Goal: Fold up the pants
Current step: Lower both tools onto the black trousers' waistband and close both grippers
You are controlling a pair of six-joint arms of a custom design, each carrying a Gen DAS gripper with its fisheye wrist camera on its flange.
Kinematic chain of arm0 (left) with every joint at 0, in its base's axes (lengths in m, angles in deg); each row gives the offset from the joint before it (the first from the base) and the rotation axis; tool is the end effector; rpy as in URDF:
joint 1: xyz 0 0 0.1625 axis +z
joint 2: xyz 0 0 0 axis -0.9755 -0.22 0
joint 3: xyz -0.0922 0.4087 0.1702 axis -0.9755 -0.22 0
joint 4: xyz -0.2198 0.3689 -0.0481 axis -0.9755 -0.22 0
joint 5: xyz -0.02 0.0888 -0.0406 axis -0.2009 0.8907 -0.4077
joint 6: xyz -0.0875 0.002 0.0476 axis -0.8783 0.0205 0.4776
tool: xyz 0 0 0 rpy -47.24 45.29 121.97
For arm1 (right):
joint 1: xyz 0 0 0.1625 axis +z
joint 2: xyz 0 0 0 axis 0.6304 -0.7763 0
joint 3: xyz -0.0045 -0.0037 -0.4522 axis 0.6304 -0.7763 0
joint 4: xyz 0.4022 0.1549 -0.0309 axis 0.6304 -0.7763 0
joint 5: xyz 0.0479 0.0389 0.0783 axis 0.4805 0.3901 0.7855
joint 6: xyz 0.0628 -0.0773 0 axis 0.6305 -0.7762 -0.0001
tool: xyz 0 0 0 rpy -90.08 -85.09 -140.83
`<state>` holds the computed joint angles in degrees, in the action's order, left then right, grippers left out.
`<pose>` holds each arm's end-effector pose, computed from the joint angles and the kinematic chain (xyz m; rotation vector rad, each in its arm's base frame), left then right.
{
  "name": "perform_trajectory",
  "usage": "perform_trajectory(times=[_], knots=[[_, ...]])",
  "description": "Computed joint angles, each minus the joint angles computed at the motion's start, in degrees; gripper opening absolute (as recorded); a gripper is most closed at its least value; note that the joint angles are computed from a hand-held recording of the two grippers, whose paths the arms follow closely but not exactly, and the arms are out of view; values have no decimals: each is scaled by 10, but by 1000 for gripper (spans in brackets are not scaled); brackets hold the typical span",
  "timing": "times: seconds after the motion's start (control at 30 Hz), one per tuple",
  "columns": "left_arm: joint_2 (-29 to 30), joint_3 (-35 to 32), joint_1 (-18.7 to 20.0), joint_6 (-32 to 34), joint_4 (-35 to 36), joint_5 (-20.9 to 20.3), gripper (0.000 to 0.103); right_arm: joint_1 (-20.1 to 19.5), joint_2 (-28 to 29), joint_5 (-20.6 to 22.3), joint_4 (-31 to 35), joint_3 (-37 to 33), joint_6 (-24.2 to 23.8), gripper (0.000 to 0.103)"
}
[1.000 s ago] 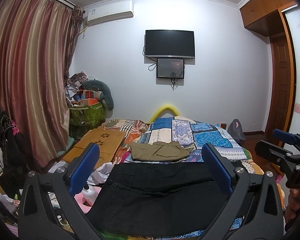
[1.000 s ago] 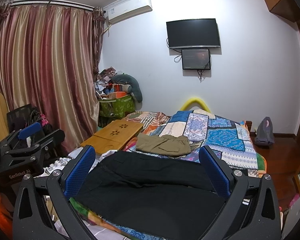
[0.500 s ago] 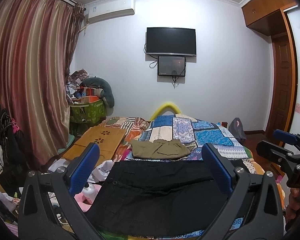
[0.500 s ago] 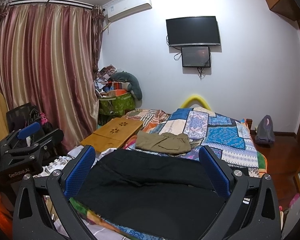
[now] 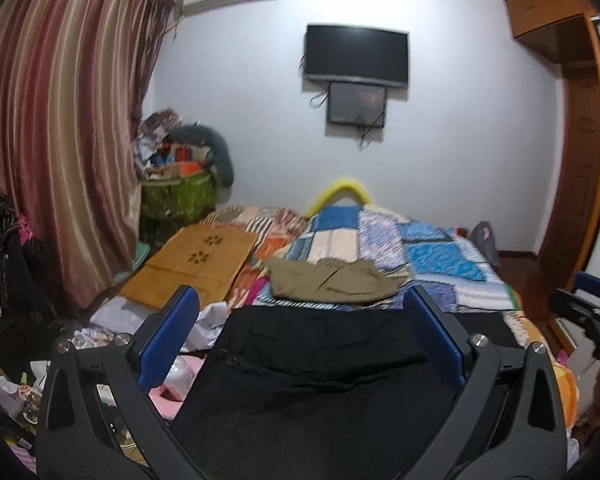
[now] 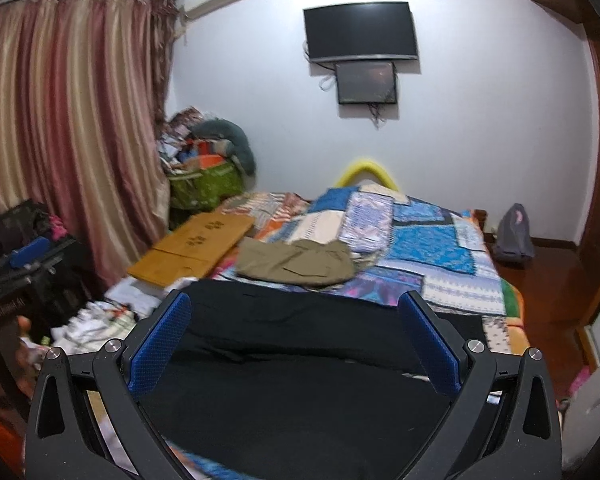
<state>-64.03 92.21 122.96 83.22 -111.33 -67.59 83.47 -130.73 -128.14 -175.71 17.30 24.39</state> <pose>-0.1748 -0.4849 0.4339 0.5878 2.0697 -1.3702 0.4102 -0.5092 0.1399 0.6656 -2.2044 1.3023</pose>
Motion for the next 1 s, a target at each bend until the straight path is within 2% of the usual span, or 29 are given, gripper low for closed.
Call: perform_trajectory(times=[0.1,0.33,0.57,0.63,0.73,1.0], knots=[[34,-43,42,0,26,-15,103,-20,6,-25,6,-18,-26,103],[111,-163,127,-15,146,-59,103,-59,7,-34,43,-49,-43,103],[207,-296,197,24,217,-41,103,-105,9,-14,115,-88,-55,103],[228,-333,216,6,256,-44,103,-116,12,-7,146,-101,-54,103],[265,-406,249,-41,360,-62,103,-134,19,7,189,-124,-55,102],[353,-547,303,-109,528,-86,103,-177,53,30,343,-206,-35,99]])
